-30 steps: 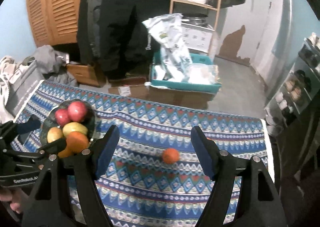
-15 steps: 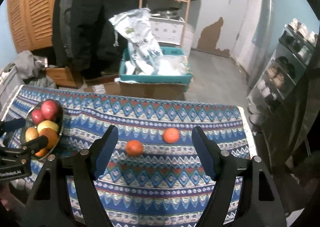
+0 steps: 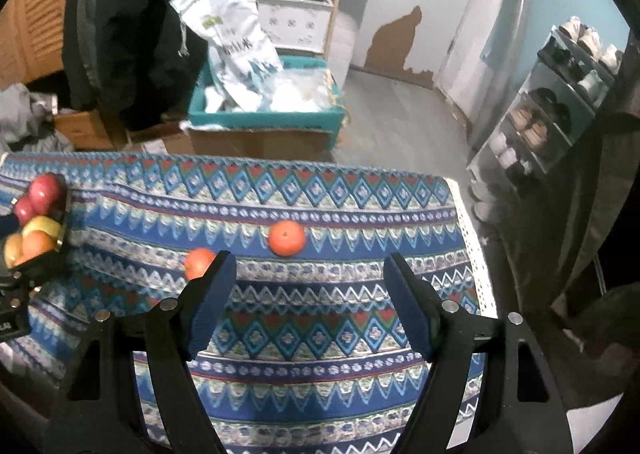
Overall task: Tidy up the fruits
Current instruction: 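Withdraw both tools from the plate and move them toward the two tangerines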
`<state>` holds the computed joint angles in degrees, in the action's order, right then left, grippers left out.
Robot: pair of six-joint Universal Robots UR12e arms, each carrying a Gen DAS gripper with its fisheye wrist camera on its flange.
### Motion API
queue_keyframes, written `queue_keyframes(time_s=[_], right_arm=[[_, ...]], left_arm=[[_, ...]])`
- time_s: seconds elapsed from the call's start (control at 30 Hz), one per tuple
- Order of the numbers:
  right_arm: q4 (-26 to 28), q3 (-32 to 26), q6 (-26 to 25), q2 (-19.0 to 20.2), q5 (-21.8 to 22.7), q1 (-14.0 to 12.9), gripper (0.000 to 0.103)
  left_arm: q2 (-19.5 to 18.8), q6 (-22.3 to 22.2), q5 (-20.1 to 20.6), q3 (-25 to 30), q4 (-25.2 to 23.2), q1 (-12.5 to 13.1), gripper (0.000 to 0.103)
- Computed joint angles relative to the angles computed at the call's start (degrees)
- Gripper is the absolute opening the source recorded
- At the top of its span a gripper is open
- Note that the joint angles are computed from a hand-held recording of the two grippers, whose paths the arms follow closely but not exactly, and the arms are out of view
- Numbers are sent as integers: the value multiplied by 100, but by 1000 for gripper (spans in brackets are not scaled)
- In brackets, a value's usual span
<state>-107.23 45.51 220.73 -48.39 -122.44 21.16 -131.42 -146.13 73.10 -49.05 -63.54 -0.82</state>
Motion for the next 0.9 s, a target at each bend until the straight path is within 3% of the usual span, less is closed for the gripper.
queue_keyframes(time_s=[0.3, 0.53, 0.9], right_arm=[[-17, 450, 210, -124, 661, -216, 76], [53, 582, 211, -113, 917, -323, 76], [-264, 924, 440, -154, 1452, -511, 76]], left_arm=[[-201, 88, 380, 101, -51, -198, 87], [-381, 147, 564, 231, -178, -343, 87], [-684, 162, 411, 608, -726, -501, 87]])
